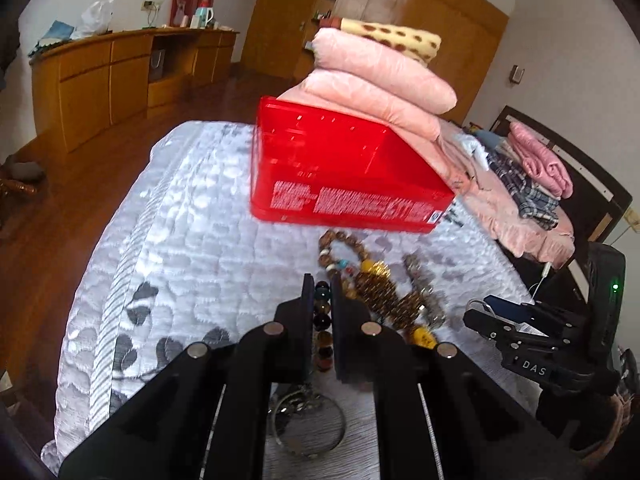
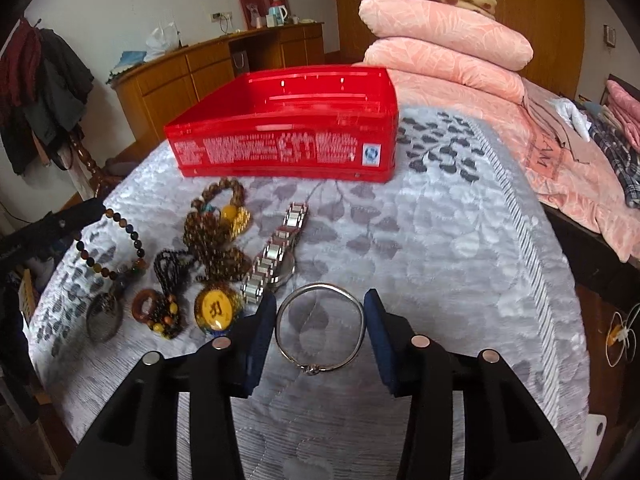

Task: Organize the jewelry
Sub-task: 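Carry both items into the red tin and open both tools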

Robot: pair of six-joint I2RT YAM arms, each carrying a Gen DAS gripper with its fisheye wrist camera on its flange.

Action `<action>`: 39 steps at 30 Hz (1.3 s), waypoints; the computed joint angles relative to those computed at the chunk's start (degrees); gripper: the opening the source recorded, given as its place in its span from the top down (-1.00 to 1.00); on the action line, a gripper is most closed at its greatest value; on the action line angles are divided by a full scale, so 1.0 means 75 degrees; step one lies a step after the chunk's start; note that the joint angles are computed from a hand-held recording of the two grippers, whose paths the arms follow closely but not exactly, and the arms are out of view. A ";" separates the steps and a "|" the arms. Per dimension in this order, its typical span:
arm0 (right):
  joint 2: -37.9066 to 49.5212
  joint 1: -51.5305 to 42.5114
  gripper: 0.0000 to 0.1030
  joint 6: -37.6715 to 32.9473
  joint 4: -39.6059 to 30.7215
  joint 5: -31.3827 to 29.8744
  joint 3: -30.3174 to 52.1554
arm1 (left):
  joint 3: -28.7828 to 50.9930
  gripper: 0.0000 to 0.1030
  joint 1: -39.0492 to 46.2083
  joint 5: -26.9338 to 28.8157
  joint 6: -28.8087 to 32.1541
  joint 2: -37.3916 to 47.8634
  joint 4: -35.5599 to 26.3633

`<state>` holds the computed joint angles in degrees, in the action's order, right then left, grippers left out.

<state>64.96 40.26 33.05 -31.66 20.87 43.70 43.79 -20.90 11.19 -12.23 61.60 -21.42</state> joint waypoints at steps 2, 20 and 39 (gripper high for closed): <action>-0.0062 -0.0131 0.13 -0.0158 -0.0008 -0.0053 0.0109 | 0.0137 0.87 -0.0059 -0.0011 0.0015 0.0060 0.0044; 0.1857 -0.2301 0.13 -0.2355 0.0689 -0.1584 0.2886 | 0.3043 0.87 -0.0149 0.0218 0.0165 0.2434 0.0696; 0.3664 -0.3070 -0.06 -0.2586 0.1413 -0.2298 0.3814 | 0.4529 0.21 0.0112 0.0005 0.0503 0.4538 0.0474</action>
